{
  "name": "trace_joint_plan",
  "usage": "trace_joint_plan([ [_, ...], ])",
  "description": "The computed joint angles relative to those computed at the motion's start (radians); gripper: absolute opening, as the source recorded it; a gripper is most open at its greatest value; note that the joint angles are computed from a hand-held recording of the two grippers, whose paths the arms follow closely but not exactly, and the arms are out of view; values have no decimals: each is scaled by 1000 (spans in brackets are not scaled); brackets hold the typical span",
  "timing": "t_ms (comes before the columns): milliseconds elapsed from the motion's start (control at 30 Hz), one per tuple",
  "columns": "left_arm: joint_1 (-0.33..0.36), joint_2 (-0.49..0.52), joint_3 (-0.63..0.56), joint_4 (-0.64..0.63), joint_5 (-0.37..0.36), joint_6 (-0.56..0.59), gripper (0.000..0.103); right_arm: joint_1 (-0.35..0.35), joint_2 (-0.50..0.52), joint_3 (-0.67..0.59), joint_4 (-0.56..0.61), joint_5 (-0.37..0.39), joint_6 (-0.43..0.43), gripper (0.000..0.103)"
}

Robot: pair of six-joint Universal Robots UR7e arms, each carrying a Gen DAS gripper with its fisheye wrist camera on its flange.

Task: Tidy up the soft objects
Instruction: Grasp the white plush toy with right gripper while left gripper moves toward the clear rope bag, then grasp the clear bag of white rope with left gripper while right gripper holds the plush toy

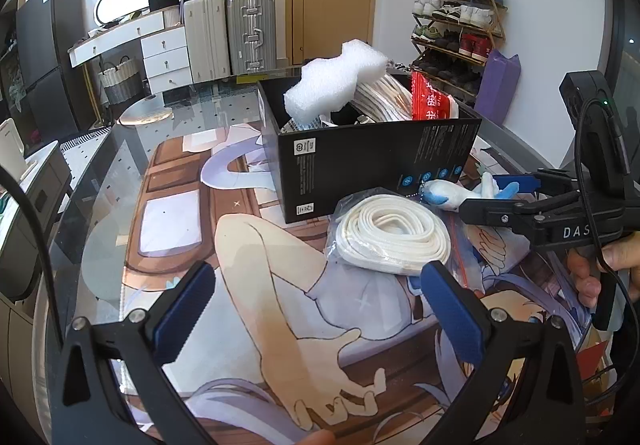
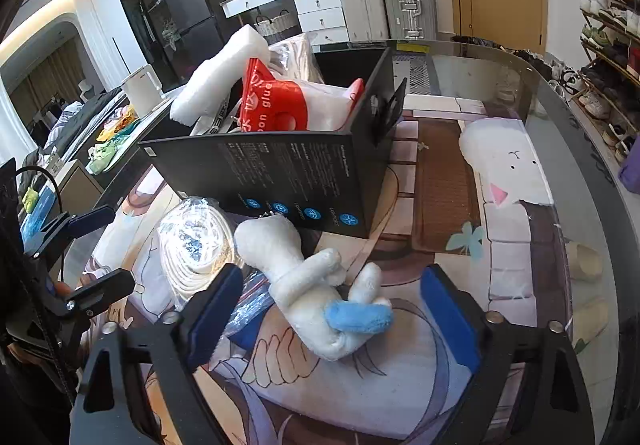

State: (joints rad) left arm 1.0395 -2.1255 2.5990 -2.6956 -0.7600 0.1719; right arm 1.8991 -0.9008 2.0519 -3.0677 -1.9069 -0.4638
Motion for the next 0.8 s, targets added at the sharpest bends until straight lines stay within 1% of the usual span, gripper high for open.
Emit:
trace_joint_plan([
  [100, 0, 0, 0, 0, 0, 1, 103, 1, -3, 0, 8, 5, -7, 77],
  [167, 0, 0, 0, 1, 0, 0, 103, 0, -7, 3, 12, 13, -16, 59],
  [267, 0, 0, 0, 1, 0, 1, 103, -2, -14, 9, 21, 33, -24, 53],
  [433, 5, 2, -2, 0, -5, 3, 103, -3, -21, 20, 19, 45, -43, 48],
  [667, 8, 2, -4, 8, -6, -9, 103, 1, -53, 54, -23, 45, -100, 43],
  [800, 9, 1, -5, 10, -6, -9, 103, -1, -87, 68, -21, 70, -115, 42],
])
